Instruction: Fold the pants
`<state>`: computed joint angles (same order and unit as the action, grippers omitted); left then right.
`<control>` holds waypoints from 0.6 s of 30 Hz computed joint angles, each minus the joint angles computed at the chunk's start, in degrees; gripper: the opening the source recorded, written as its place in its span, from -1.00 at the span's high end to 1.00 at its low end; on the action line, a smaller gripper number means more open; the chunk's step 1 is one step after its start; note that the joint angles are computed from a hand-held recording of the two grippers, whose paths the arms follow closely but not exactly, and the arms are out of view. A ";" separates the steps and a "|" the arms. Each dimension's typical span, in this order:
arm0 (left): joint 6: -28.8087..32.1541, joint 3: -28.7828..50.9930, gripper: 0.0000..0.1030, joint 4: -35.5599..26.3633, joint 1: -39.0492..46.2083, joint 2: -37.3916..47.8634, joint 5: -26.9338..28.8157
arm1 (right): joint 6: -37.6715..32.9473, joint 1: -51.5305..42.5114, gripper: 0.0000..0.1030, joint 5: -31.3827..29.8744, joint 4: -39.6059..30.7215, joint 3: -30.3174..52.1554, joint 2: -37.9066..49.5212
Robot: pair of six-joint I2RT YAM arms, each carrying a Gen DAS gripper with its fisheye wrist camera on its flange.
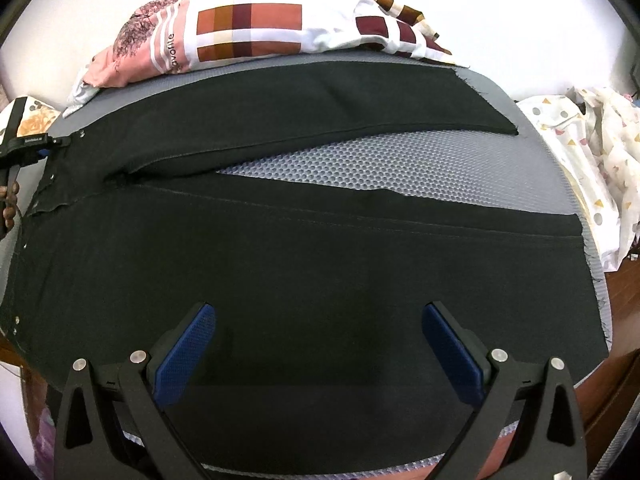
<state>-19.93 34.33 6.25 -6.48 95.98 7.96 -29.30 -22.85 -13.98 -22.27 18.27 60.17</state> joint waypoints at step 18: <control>-23.28 -6.95 0.68 -15.81 -38.00 -33.32 -36.09 | 14.92 -2.13 -0.94 -30.82 -12.09 38.03 39.62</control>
<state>-43.20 27.38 -9.56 -44.47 62.66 -28.13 -14.39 -24.98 -44.80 -34.36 56.30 99.79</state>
